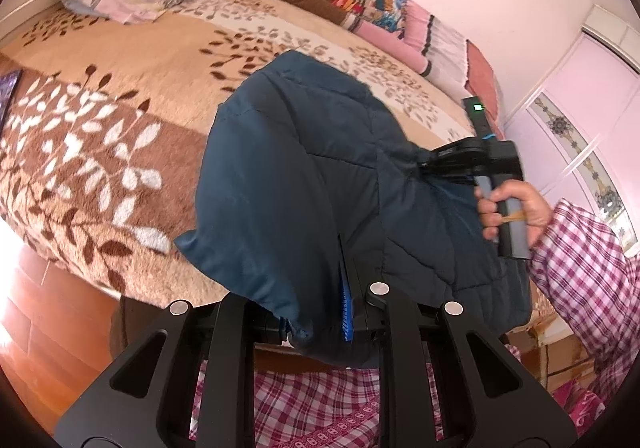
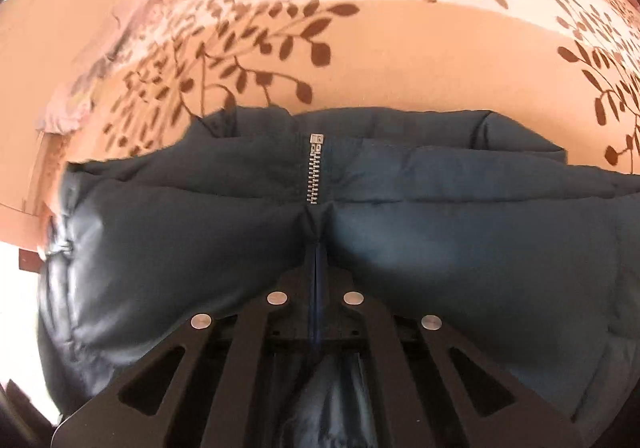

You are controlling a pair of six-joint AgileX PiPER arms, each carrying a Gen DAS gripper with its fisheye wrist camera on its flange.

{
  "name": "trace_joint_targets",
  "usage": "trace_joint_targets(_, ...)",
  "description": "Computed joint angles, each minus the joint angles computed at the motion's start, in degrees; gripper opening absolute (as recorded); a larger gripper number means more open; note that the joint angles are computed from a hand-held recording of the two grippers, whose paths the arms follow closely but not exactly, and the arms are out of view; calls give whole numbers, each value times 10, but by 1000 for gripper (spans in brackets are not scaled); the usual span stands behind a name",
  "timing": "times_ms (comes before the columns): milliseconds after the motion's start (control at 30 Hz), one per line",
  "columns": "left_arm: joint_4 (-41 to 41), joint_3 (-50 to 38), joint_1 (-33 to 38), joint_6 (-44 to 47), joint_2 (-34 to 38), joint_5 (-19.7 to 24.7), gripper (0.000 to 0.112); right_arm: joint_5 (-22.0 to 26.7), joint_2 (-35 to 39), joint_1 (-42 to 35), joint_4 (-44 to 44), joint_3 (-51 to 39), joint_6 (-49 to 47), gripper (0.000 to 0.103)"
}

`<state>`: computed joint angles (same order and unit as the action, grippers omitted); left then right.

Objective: Fold large clothes

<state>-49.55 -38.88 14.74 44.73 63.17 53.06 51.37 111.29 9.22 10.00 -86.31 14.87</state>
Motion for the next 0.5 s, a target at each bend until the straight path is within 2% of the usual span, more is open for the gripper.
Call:
trace_joint_targets(100, -4, -3, -4, 2, 2, -3, 18, 6, 17, 9, -19, -15, 8, 0)
trace_joint_targets(267, 0, -5, -6, -5, 3, -6, 17, 12, 28, -1, -1, -29, 13, 0)
trace_joint_targets(367, -2, -3, 1, 1, 1, -2, 17, 2, -20, 4, -23, 1, 30, 0)
trace_joint_targets(500, -1, -5, -7, 1, -14, -4, 17, -42, -148, 5, -1, 114, -4, 0)
